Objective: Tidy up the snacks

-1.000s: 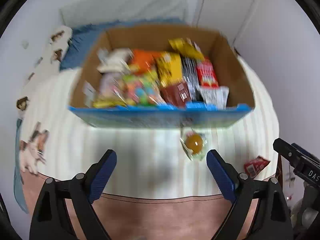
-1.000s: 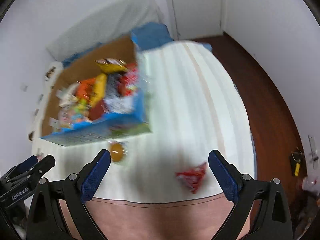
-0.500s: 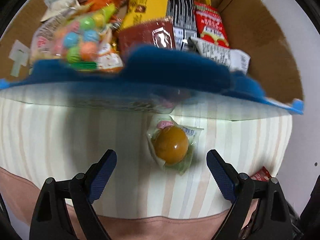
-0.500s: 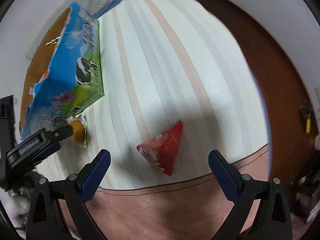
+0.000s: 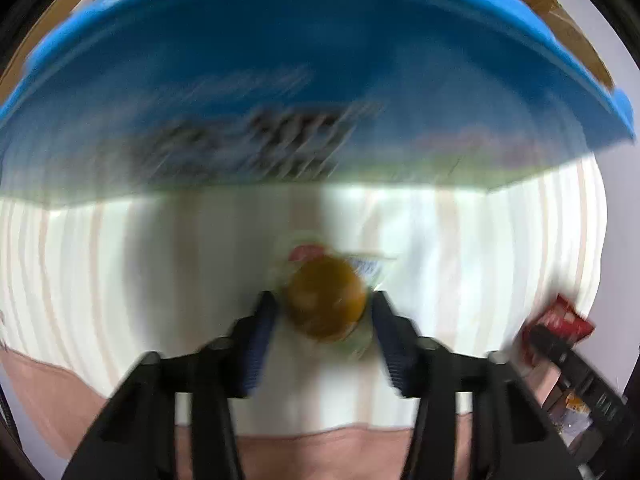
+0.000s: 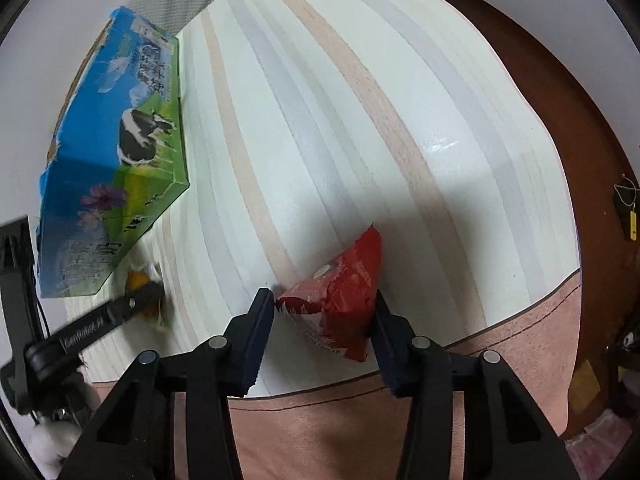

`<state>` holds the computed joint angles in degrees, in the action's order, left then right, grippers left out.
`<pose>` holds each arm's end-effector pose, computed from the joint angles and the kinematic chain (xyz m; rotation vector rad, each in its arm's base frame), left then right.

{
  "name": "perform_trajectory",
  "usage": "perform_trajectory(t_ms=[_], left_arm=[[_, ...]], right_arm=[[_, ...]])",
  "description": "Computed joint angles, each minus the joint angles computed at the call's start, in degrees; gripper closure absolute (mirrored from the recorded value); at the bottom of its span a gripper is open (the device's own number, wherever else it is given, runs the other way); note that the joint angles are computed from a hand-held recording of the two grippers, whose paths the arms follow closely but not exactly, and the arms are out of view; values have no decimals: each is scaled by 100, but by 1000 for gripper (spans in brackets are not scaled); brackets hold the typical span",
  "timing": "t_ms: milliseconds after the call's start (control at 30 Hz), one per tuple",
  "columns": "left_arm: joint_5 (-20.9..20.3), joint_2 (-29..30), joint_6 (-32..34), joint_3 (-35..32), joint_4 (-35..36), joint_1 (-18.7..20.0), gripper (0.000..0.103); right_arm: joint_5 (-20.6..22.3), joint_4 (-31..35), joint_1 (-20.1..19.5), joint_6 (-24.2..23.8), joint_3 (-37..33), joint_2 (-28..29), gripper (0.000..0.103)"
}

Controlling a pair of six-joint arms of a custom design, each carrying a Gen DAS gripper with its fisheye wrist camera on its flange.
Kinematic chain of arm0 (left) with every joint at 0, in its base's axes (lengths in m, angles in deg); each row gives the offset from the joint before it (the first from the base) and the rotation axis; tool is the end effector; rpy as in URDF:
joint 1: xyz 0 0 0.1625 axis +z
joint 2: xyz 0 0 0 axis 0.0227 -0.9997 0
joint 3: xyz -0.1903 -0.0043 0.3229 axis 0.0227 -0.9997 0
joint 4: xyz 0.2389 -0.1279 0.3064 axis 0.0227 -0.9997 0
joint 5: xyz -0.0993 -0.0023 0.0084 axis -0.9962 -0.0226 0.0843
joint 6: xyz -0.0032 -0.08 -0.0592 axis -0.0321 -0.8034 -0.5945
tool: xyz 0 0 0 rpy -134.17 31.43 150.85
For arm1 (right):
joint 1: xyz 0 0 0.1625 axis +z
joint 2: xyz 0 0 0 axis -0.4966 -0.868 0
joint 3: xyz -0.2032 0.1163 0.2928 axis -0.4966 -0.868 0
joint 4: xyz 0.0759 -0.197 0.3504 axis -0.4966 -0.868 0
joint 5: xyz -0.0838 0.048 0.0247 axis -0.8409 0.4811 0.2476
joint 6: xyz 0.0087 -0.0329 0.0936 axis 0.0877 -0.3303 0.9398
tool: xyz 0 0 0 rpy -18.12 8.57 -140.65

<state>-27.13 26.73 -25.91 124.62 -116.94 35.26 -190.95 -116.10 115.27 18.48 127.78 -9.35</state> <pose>-0.4661 -0.5665 0.0826 -0.1938 2.4681 -0.1941 0.0369 -0.6909 0.3991 -0.1859 -2.6814 0.2630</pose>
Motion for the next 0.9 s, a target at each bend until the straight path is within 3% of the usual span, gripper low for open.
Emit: perform_trajectory(t_ms=[100, 133, 400, 500, 533, 633, 767, 900], left_arm=[[-126, -427, -150, 658, -145, -135, 63], [-193, -579, -224, 896, -218, -177, 64], [-585, -1565, -726, 2361, -740, -457, 64], [-457, -1812, -869, 2573, -992, -518, 63], [-392, -1938, -904, 2649, -1029, -536, 58], [-243, -1882, -613, 2520, -1440, -437, 35], [-345, -1387, 14, 1952, -1467, -138, 32], [-428, -533, 510, 912, -521, 31, 32]], right_arm=[[125, -47, 47, -121, 307, -184, 54], [171, -9, 87, -166, 373, -213, 59], [375, 186, 288, -293, 1220, -524, 59], [414, 69, 295, -216, 1374, -556, 59], [426, 70, 303, -201, 1374, -564, 59], [406, 42, 296, -206, 1357, -577, 59], [352, 105, 295, -198, 1172, -474, 59], [285, 109, 313, -189, 1206, -510, 59]])
